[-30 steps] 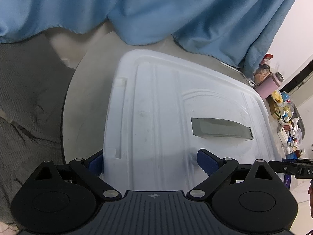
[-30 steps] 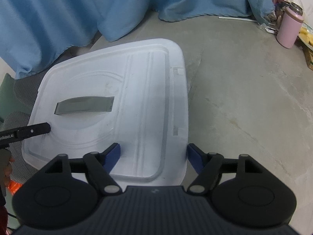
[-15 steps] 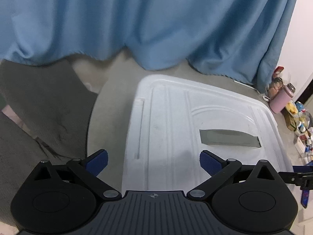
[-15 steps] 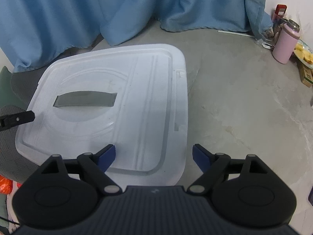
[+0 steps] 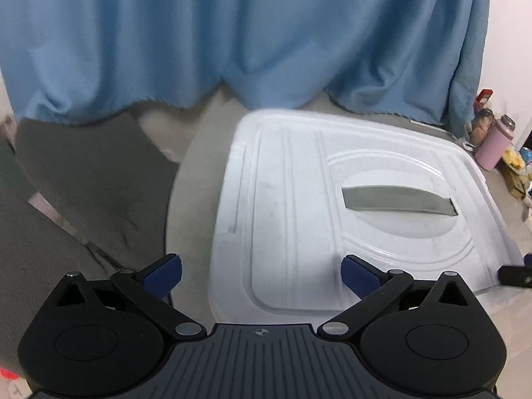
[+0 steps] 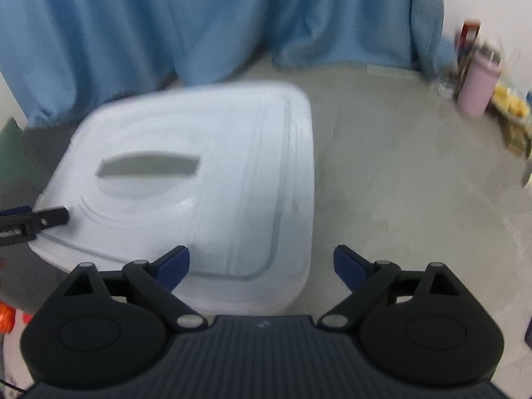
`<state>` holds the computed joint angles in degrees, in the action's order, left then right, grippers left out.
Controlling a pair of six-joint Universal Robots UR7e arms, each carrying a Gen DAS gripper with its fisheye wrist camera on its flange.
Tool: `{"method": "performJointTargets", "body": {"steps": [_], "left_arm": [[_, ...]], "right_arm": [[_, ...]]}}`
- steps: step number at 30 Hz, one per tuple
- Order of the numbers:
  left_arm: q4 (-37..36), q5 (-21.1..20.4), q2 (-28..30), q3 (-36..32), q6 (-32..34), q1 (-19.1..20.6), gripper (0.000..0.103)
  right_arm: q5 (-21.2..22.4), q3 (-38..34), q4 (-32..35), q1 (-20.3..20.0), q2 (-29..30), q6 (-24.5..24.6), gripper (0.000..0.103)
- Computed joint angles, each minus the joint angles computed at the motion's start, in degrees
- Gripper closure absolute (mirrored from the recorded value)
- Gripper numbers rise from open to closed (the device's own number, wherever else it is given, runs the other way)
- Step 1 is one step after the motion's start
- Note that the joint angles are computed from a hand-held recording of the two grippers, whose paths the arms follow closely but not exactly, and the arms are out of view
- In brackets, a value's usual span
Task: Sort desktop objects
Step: 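Release the lid and pull both tools back from the bin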
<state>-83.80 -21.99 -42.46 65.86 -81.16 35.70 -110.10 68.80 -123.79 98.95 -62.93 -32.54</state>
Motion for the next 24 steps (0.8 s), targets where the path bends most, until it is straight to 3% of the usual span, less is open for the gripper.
{"method": "performJointTargets", "body": {"steps": [2, 5, 7, 8, 11, 13, 18, 24], "left_arm": [[-3.63, 5.07, -1.50, 3.97, -1.07, -1.61, 0.000], [-17.33, 11.65, -4.00, 12.38, 2.86, -4.52, 0.000], [-25.80, 15.42, -5.17, 17.82, 5.90, -6.77, 0.000], [-26.48, 16.57, -5.74, 19.84, 5.46, -7.77, 0.000], [-16.39, 15.64, -7.72, 24.19, -4.26, -10.83, 0.000], [-7.08, 12.50, -8.30, 25.51, -13.75, -12.52, 0.000], [7.47, 7.78, -7.03, 29.49, -37.12, -16.71, 0.000], [22.29, 5.98, -1.98, 28.87, -46.09, -20.17, 0.000]], "right_arm": [[4.66, 5.06, -7.57, -0.28, -3.39, -0.82, 0.009], [11.57, 12.58, -14.88, -1.02, -9.18, -1.25, 0.009], [14.07, 17.84, -18.67, -1.60, -12.88, -2.25, 0.009], [15.21, 20.57, -20.67, -1.92, -14.77, -2.76, 0.009], [16.24, 29.87, -28.54, -2.93, -20.17, -4.44, 0.008], [15.59, 35.10, -32.19, -3.59, -23.03, -5.27, 0.008], [15.15, 47.49, -40.85, -5.85, -29.07, -9.29, 0.008], [19.59, 59.62, -50.34, -9.75, -34.65, -16.58, 0.008]]}}
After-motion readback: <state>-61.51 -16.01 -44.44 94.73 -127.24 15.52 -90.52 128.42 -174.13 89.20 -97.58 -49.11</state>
